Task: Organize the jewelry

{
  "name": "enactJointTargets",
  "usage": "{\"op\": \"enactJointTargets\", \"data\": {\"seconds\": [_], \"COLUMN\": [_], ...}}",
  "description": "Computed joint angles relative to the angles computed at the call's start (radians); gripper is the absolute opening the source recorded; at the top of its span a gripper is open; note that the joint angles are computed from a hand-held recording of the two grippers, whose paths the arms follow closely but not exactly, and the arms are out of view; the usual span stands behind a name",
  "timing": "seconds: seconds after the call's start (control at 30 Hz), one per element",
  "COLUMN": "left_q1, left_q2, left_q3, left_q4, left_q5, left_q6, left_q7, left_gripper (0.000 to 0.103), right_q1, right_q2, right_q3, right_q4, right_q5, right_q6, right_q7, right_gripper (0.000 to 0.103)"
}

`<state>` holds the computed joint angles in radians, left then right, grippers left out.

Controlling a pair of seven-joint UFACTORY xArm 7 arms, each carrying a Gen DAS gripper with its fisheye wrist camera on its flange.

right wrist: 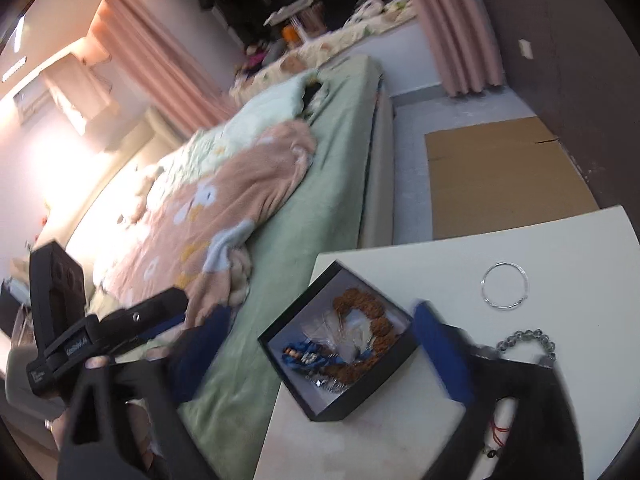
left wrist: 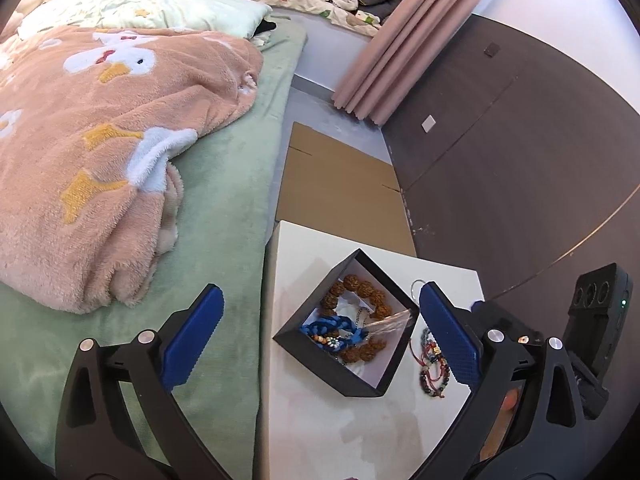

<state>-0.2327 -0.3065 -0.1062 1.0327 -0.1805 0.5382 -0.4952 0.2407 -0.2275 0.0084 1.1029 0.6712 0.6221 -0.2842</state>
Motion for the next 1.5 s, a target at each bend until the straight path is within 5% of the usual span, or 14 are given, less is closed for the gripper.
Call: {"op": "enactJointTargets", "data": {"seconds": [0.5, 0.93, 1.1, 1.2, 1.37, 1.5], "left_q1": [-0.068, -0.094, -0.142, -0.184, -0.193, -0.206], "left_q2": [0.004, 0.066, 0.117, 0.146, 0.199, 0.253], "left_q3": [-0.028, -0.098, -0.093, -0.07, -0.1, -0.113], "left_q4": [-0.003, 0.072, 0.118, 0.139, 0.183, 0.223], "left_q5": [-0.031, 0.116, 0.071, -0.052, -0.032, -0.026], "left_q6": [-0.121, -0.082, -0.047, -0.033, -0.001, 0.042], "left_q7": [0.053, 0.016, 0.069, 0.163, 0.166, 0.181], "left_gripper": [0.098, 0.098, 0.098, 0.098, 0.097, 0.077], "right_q1": [-0.129, -0.188, -0.205, -0.226, -0.229, -0.236], "right_q2": [-0.247, -0.413, -0.451, -0.465, -0.469, -0.429], "right_q3": [-0.04, -0.11, -0.137, -0.141, -0.168, -0.188], "right_q4": [-0.184, -0.316, -0.338, -0.349, -0.351, -0.333], "right_q5": [-0.328, -0.367, -0.383, -0.39, -0.375, -0.367], "right_q6": [0.026, 0.036, 0.077, 0.077, 0.066, 0.102], "right_q7": [0.219, 0.281, 0.287, 0.303, 0.3, 0.297], "right_gripper": [0.095, 0.096, 0.096, 0.096, 0.095, 0.079]}}
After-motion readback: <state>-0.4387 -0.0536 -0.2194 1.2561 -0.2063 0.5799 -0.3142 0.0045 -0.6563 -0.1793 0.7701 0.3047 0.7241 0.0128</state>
